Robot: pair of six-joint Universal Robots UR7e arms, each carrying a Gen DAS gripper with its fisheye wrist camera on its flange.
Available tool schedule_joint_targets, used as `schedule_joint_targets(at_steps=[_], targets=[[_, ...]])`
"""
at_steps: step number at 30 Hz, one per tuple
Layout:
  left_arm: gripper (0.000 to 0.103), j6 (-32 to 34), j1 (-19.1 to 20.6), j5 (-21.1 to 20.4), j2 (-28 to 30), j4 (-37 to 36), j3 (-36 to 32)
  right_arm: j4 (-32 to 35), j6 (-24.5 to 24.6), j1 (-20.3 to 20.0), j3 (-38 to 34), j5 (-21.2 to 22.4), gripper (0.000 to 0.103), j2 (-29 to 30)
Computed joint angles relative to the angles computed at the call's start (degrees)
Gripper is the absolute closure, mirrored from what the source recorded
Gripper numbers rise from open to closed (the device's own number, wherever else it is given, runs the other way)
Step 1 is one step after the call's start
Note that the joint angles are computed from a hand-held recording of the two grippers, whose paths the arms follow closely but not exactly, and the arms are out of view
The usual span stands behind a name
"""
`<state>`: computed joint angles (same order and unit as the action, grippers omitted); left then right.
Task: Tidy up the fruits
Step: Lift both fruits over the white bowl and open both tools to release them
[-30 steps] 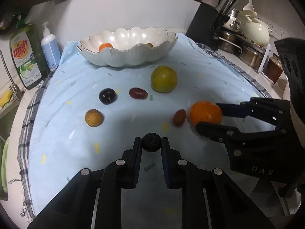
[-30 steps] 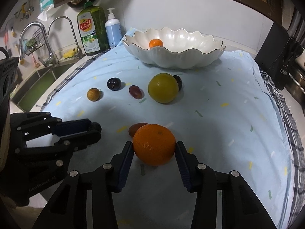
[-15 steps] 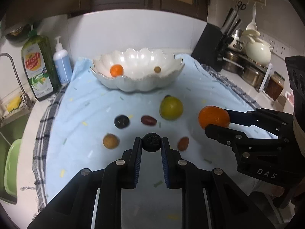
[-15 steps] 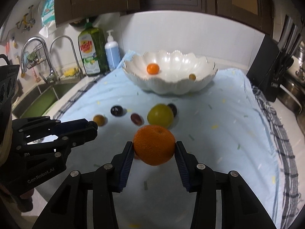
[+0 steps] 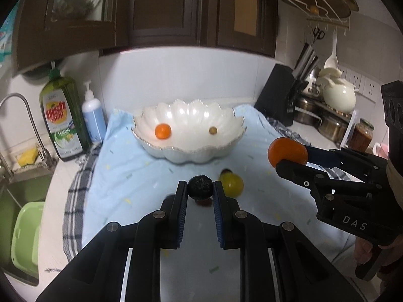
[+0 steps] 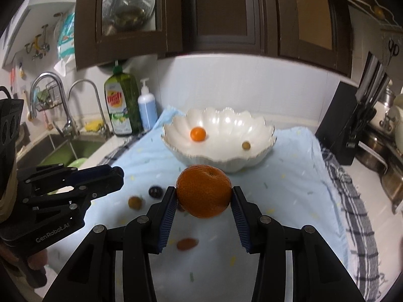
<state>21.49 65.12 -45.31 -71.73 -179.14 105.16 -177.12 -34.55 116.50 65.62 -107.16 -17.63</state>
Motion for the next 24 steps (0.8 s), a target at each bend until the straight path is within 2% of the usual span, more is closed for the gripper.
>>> schedule_joint_targets(at_steps=[10,24], targets=[[0.082,5.6,-0.6,-0.5,0.9,-4.7,-3.0,-2.2,-1.3,0.7,-4.8,1.7,0.058,2.0],[0.082,13.0,-0.1,-3.2,5.3,-8.2,-12.1,0.6,-3.3,1.2,-18.9,3.8,0.058,8.3]])
